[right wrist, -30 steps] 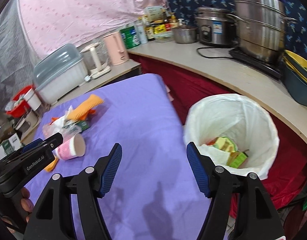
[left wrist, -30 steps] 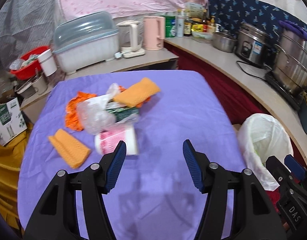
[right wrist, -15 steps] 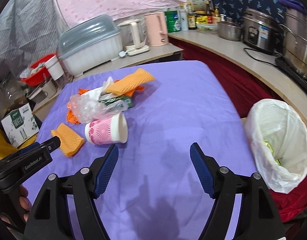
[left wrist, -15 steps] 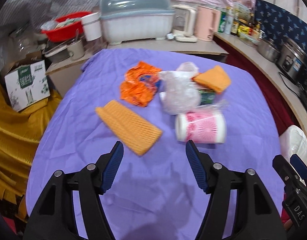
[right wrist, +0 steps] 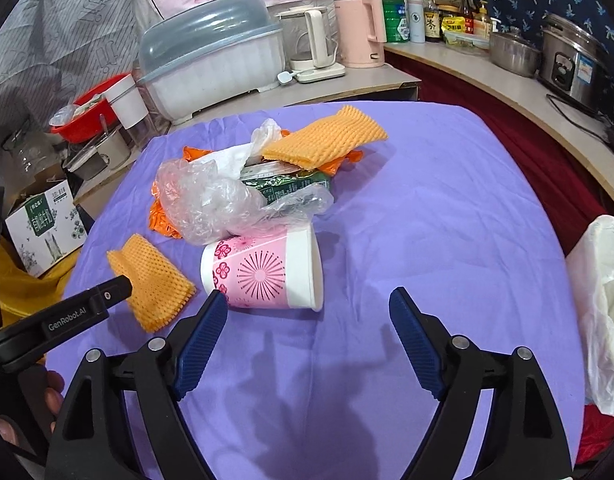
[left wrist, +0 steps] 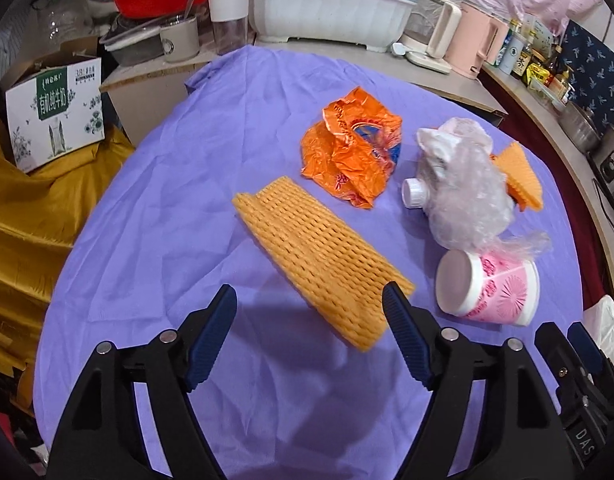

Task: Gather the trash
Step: 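Grasp the orange foam net with the left gripper while the right gripper grasps the pink paper cup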

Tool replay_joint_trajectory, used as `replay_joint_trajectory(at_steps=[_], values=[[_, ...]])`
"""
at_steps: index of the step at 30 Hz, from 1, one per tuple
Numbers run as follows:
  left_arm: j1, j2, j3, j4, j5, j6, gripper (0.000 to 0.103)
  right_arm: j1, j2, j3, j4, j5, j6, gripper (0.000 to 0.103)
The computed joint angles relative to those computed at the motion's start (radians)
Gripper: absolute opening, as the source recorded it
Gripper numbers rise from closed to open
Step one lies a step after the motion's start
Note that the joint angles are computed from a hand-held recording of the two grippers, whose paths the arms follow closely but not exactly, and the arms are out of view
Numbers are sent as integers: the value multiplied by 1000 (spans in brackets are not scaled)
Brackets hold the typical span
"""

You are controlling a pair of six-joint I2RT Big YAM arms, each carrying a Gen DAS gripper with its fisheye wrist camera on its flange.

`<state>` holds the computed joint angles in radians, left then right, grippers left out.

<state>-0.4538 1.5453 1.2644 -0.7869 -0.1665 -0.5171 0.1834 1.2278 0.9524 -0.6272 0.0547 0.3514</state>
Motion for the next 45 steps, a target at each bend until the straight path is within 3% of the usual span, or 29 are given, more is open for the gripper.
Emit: replay_joint_trajectory(at_steps=[6,12,15,17,23,35,45], values=[[34,68,28,20,68,-5,76,-19,61,27,30,-48,-1,78],[46,102,34,39,109,-13,72,-19,104,43,30,-95,-19,54],[39,99,35,44,114,3,55,-13,103,37,29,-112,-22,38],[34,95,36,41,126,10,36,-6,98,34,25,-117,-24,24],[9,61,19,45,122,18,12,7,57,15,12,-120,-28,5],[-71,-57,-29,34,70,19,11,-3,-111,-54,-26,-92,-28,3],[-185,-126,-20,9,21,20,11,-115,-305,-110,-85,-93,-33,3]])
